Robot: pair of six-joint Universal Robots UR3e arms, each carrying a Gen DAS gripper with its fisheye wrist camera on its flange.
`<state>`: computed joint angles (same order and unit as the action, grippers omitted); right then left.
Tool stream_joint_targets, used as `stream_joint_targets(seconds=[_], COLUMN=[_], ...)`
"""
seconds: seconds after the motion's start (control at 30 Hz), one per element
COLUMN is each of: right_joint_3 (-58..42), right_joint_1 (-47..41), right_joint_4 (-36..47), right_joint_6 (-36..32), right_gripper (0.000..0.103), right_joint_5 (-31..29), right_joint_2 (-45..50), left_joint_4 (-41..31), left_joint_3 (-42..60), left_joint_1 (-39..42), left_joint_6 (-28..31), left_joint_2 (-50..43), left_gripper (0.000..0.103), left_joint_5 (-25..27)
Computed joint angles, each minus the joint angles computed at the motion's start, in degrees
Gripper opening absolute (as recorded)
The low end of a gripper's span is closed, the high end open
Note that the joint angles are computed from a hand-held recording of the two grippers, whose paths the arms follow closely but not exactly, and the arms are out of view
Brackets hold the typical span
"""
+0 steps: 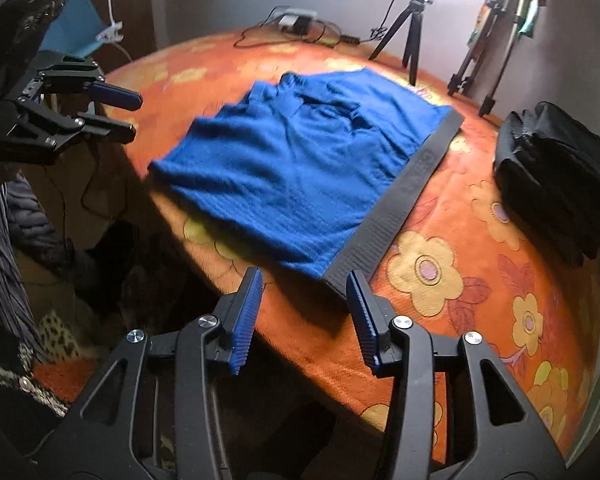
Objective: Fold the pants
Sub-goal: 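Move both tools to the briefs' leg hem and waistband corner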
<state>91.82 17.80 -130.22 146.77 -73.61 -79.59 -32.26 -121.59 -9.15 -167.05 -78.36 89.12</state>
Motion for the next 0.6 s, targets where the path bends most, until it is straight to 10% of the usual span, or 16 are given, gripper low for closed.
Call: stream_joint_targets(seconds=[0.6], right_joint_3=[-6.5], right_joint_1=[0.5], right_joint_4=[4.8], right_joint_6=[-3.6], right_gripper=[0.036], right_joint_5=[-1.1], right_joint_2=[6.6], left_joint_4=[-3.1], left_joint_3=[4.2], left_joint_1=[1.6], left_joint_6=[4.3], left_joint_2=[-9.6], left_gripper=[0.026], left_joint_5=[-3.5])
